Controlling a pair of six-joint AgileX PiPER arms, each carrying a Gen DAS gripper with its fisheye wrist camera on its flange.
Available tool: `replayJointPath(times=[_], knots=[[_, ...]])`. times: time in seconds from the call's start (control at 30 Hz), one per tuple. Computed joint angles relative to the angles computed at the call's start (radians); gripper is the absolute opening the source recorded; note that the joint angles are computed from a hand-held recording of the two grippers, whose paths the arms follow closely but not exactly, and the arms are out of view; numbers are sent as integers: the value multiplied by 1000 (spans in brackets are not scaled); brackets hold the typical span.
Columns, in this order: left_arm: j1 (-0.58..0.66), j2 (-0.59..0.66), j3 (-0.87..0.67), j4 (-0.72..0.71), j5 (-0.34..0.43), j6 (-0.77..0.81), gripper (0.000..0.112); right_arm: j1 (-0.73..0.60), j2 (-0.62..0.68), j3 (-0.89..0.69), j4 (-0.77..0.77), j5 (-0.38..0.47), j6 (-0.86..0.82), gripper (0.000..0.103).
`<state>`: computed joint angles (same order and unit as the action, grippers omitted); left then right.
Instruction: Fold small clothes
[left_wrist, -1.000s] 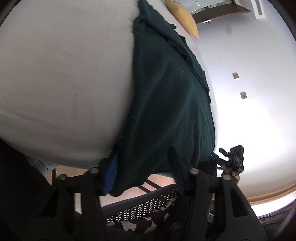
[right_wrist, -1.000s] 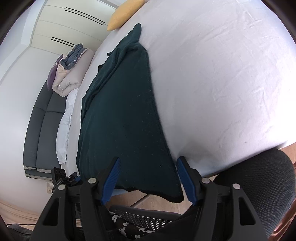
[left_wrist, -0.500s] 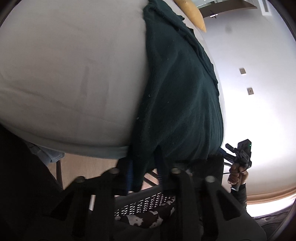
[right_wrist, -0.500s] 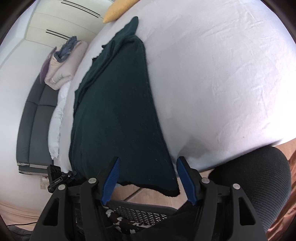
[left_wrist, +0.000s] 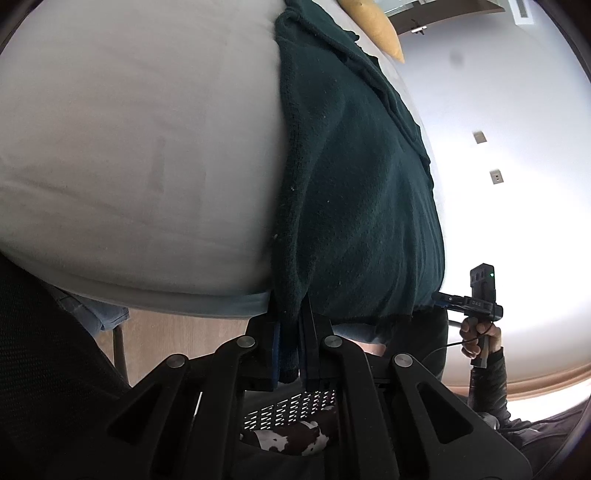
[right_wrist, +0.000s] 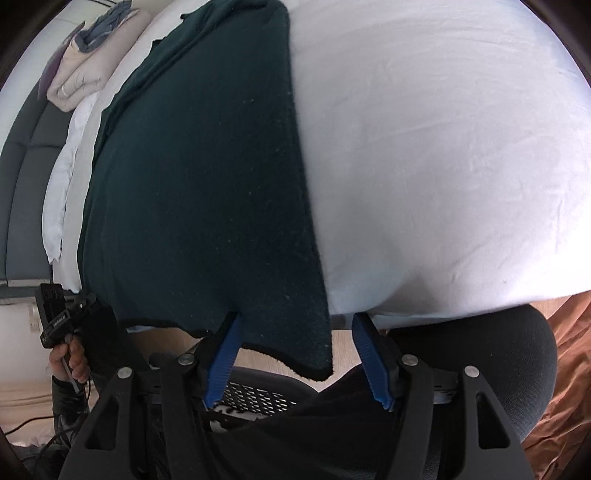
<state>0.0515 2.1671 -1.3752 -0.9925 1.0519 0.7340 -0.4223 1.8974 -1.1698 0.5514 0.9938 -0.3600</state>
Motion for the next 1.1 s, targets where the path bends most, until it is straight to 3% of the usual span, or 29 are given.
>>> replayJointPath(times=[0.07, 0.13, 0.2, 0.33, 0.57, 0.77, 0.93, 1.1], knots=[[0, 0, 0, 0, 0, 0, 6, -10, -4, 11, -5, -2, -14, 57], [3, 2, -1, -2, 1, 4, 6, -30, -15, 31, -1, -7, -34, 38], [3, 3, -1, 0, 1, 6, 5, -55, -22, 62, 38, -14, -86, 26], [3, -5, 2, 0, 3, 10, 5, -72, -62, 127, 109, -56, -170, 12], [14, -37, 22, -33, 15, 28, 5, -135, -148, 226, 267, -81, -314, 9], [37, -66, 0, -132, 74, 65, 5, -234, -181, 222, 485, 36, -491, 9], [43, -67, -83, -204, 119, 41, 5, -201, -152, 158, 602, 82, -515, 9], [48, -43, -139, -273, 131, 12, 5, -131, -101, 98, 679, 52, -486, 9]])
